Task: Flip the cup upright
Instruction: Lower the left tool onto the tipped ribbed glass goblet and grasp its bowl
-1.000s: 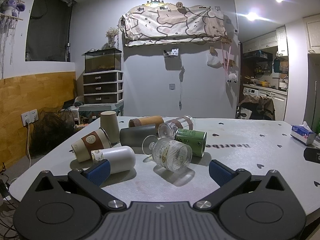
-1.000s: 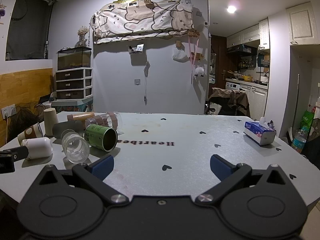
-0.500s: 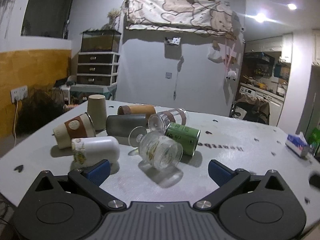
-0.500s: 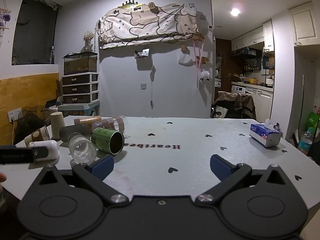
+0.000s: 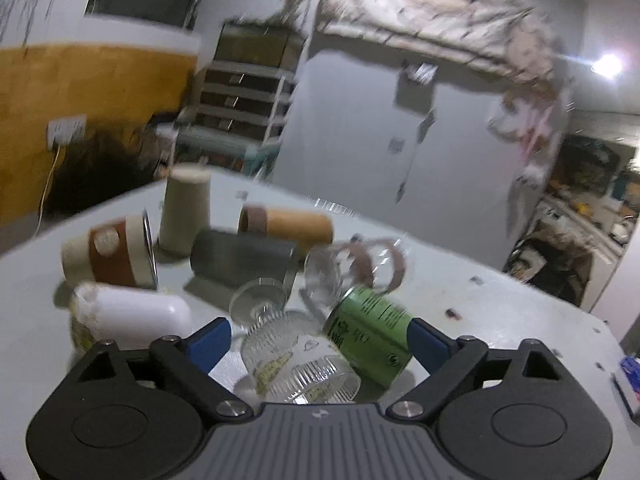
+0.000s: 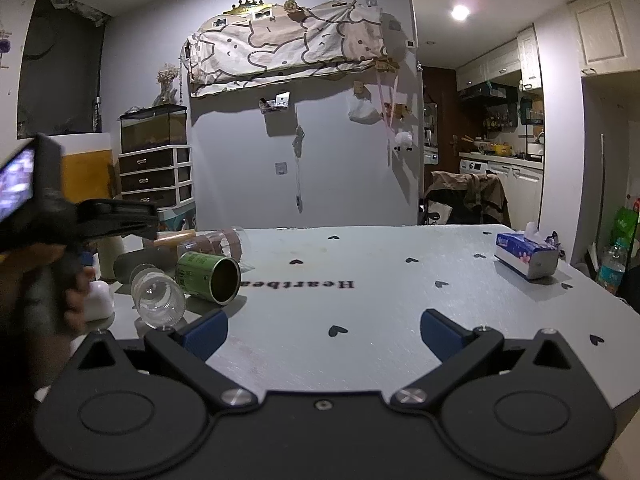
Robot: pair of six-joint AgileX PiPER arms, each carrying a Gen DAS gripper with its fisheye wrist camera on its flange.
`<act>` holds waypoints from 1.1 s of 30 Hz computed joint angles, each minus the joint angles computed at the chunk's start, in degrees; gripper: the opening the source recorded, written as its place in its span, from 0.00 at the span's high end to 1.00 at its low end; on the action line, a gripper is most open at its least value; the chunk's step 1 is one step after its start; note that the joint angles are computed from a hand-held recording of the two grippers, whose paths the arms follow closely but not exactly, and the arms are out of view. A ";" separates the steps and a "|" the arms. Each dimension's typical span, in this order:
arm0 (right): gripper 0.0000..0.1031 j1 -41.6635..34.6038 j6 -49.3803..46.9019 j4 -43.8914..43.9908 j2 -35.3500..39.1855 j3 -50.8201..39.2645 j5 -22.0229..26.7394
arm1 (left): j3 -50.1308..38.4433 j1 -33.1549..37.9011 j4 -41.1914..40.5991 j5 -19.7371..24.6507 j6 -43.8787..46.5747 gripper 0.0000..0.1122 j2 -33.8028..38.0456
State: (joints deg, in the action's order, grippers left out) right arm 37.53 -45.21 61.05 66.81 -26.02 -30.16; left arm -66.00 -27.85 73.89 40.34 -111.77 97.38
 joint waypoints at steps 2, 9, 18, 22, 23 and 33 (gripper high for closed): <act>0.00 -1.12 0.95 -1.05 -0.45 0.38 0.79 | -4.94 2.28 -8.34 -0.96 6.30 0.18 3.68; 0.00 -5.43 6.55 -6.68 -1.35 1.66 3.45 | -9.31 5.17 -19.12 0.10 11.16 0.18 8.48; 0.00 -6.74 10.54 -10.59 -0.74 1.92 4.60 | -9.89 7.13 -22.39 -3.26 13.91 0.30 8.81; 0.00 -6.42 10.65 -10.22 -0.39 1.87 4.11 | -5.48 7.61 -23.42 -6.88 15.10 0.31 5.58; 0.00 -6.74 11.12 -10.72 -0.26 1.74 4.38 | -3.73 7.24 -22.66 -7.50 15.15 0.31 4.40; 0.00 -5.59 13.09 -12.10 0.66 1.07 4.47 | 12.75 -0.84 -14.78 -11.56 14.78 0.31 -7.21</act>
State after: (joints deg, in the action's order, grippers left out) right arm 31.94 -32.12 48.95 67.47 -24.95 -25.69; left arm -53.25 -28.69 59.11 28.78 -96.99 90.18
